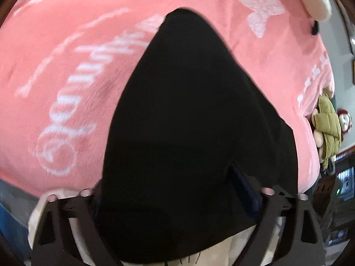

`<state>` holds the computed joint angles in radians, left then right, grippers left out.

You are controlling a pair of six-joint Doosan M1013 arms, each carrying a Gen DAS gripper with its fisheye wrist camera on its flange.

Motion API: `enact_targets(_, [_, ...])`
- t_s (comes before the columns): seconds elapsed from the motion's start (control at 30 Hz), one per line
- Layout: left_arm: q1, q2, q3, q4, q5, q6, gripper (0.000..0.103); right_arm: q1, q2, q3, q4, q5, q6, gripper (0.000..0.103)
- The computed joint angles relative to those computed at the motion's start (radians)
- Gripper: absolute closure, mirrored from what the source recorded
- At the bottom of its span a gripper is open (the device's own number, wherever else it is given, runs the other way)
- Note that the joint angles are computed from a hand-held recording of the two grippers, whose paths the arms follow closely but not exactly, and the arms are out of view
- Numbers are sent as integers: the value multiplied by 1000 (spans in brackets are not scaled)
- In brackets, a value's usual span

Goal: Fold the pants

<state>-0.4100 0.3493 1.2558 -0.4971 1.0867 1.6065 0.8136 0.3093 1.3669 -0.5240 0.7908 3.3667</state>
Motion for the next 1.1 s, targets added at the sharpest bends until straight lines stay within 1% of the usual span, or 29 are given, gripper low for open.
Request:
enact_targets(0.03, [3, -4, -5, -16, 5, 21, 56, 2, -1, -13, -23, 5, -1, 68])
enact_targets(0.1, [14, -29, -7, -50, -4, 56, 71, 16, 3, -67, -55, 46, -65, 69])
enact_targets(0.13, [17, -42, -10, -47, -4, 61, 74, 26, -1, -85, -78, 36, -74, 69])
enact_targets(0.2, [27, -66, -13, -56, 6, 67, 74, 44, -5, -113, -106, 36, -99, 69])
enact_targets(0.27, [25, -102, 6, 0, 19, 49, 72, 59, 0, -133, -70, 68, -146, 67])
enact_targets(0.3, [25, -111, 17, 19, 32, 42, 68, 60, 4, -129, -48, 71, -151, 66])
enact_targets(0.33, [21, -111, 28, 44, 58, 26, 61, 61, 9, -118, -9, 77, -154, 64])
enact_targets(0.37, [15, -105, 33, 77, 87, 14, 58, 55, 13, -114, 61, 95, -184, 62])
enact_targets(0.4, [5, -94, 33, 125, 120, -8, 56, 56, 35, -117, 117, 143, -189, 61])
enact_targets(0.43, [-15, -84, 36, 199, 153, -54, 55, 60, 41, -111, 119, 154, -170, 59])
enact_targets(0.47, [-22, -88, 50, 221, 136, -65, 52, 71, 41, -113, 70, 159, -144, 51])
enact_targets(0.5, [-28, -102, 63, 242, 96, -71, 45, 84, 53, -140, 31, 217, -133, 50])
enact_targets(0.53, [-39, -109, 61, 282, 77, -88, 36, 86, 65, -171, 33, 268, -155, 49])
enact_targets(0.57, [-52, -116, 59, 332, 46, -107, 30, 85, 74, -195, 33, 300, -180, 49])
enact_targets(0.6, [-65, -124, 59, 384, 1, -126, 20, 81, 76, -201, 33, 304, -184, 49])
enact_targets(0.63, [-75, -129, 61, 427, -31, -143, 17, 78, 76, -205, 24, 315, -177, 49])
enact_targets(0.67, [-88, -129, 55, 481, -53, -166, 17, 78, 78, -212, 1, 337, -160, 49])
enact_targets(0.73, [-106, -119, 34, 545, -58, -185, 17, 78, 94, -250, -67, 429, -149, 49])
enact_targets(0.77, [-111, -114, 24, 562, -57, -188, 17, 86, 102, -268, -121, 479, -144, 48])
enact_targets(0.8, [-116, -106, 11, 575, -54, -190, 17, 89, 108, -285, -177, 500, -152, 48])
enact_targets(0.83, [-124, -99, 1, 594, -52, -192, 17, 83, 110, -296, -196, 487, -171, 55])
enact_targets(0.87, [-129, -92, -7, 606, -46, -191, 17, 74, 110, -305, -195, 451, -202, 61])
enact_targets(0.9, [-120, -94, 1, 604, -47, -175, 17, 58, 111, -313, -167, 383, -255, 63])
enact_targets(0.93, [-125, -87, -5, 609, -37, -174, 17, 45, 112, -315, -135, 327, -296, 70])
enact_targets(0.97, [-134, -80, -11, 609, -27, -176, 17, 30, 123, -330, -90, 281, -347, 74])
enact_targets(1.0, [-131, -72, -20, 599, -16, -161, 17, 5, 141, -347, -11, 245, -421, 74])
enact_targets(1.03, [-133, -63, -30, 602, -5, -157, 17, -7, 148, -346, 15, 250, -443, 75])
enact_targets(1.07, [-139, -55, -38, 611, 6, -160, 17, -15, 150, -337, 14, 278, -436, 77])
enact_targets(1.1, [-141, -52, -40, 616, 10, -160, 17, -25, 157, -328, 1, 351, -397, 78])
